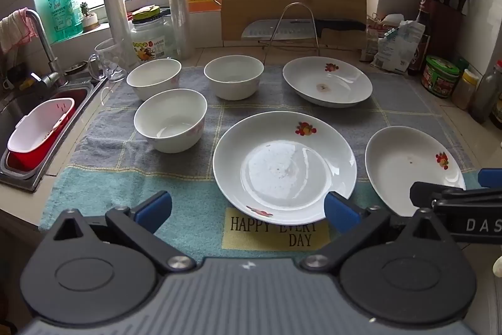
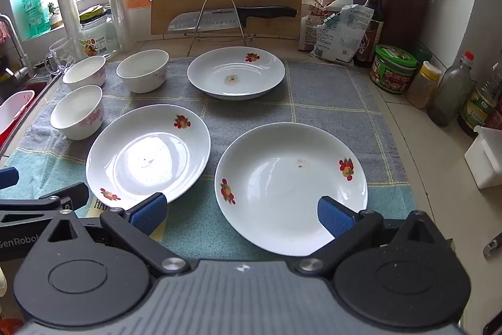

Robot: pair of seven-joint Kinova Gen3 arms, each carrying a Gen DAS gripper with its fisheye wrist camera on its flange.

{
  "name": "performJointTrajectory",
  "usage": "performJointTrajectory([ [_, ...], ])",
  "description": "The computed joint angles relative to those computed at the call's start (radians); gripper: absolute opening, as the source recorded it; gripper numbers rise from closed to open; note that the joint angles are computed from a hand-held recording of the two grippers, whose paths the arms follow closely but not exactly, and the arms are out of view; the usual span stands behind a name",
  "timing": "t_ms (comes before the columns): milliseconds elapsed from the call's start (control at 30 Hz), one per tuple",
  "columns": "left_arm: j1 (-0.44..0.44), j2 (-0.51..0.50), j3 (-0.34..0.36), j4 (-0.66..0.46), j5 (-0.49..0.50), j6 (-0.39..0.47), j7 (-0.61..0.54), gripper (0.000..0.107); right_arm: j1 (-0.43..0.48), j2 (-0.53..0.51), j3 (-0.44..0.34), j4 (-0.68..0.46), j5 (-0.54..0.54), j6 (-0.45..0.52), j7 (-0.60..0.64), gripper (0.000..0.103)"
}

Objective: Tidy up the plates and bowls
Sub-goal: 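Move the left tool toward the fruit-decorated white plate in front of it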

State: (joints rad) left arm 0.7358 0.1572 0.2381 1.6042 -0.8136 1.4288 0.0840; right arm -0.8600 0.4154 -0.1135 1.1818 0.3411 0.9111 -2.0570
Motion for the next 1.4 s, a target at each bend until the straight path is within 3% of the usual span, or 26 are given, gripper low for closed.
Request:
performJointTrajectory([
  [1400,0.020,0.014,-0.003,-0.022,-0.021,0.033,0.005,0.102,-0.001,-0.009,0.000,-0.001,0.009,-0.010,-0.003,0.103],
])
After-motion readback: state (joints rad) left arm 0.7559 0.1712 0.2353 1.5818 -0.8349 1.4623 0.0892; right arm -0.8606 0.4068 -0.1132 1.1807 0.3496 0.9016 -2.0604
